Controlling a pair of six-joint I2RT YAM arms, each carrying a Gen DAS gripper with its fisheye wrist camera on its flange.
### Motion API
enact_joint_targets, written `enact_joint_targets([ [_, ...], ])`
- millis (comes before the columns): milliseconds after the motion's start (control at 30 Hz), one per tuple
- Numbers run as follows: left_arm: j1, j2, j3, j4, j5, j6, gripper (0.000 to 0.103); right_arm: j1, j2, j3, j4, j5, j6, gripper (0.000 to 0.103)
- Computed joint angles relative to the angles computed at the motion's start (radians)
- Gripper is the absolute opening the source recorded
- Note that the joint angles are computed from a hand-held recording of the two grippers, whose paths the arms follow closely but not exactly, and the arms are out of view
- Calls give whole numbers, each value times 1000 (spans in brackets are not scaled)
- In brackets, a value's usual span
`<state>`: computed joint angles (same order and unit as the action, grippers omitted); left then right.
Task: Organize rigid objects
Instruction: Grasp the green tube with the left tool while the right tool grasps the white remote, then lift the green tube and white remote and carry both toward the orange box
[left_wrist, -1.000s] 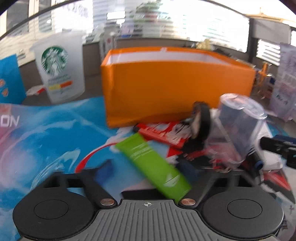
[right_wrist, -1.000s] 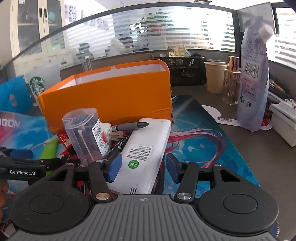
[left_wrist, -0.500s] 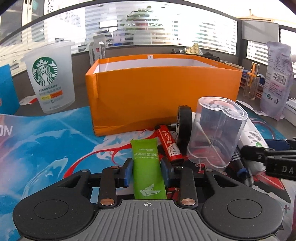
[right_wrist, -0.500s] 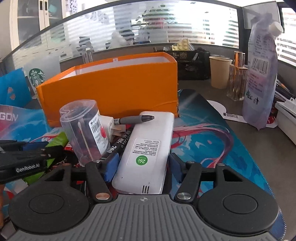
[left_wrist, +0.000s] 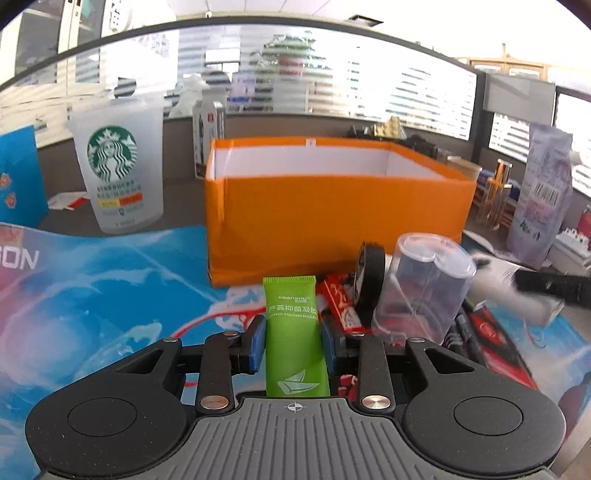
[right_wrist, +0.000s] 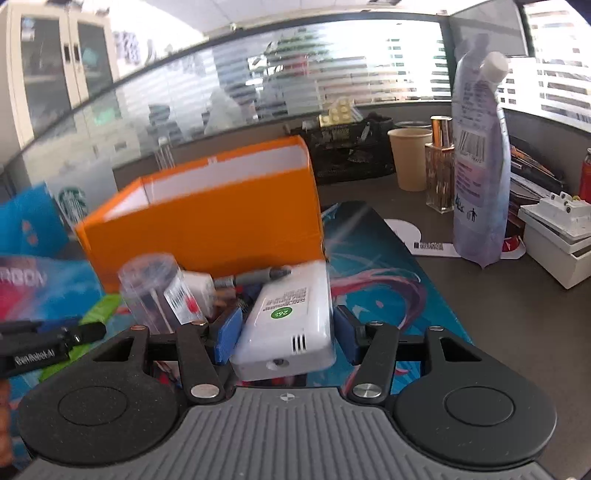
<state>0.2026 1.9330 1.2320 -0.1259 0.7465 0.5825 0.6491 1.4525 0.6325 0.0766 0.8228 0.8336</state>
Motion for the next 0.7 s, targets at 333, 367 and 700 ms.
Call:
enact_joint_targets([
  [333, 7, 18, 30, -56, -2, 0, 29, -25, 35, -23, 74, -95, -11, 5],
  [367, 7, 19, 31, -57, -3, -2, 29, -21, 33, -24, 82, -111, -25, 11],
  [700, 6, 25, 41, -72, 6, 1, 29, -51, 142, 52, 17, -153, 20, 59],
])
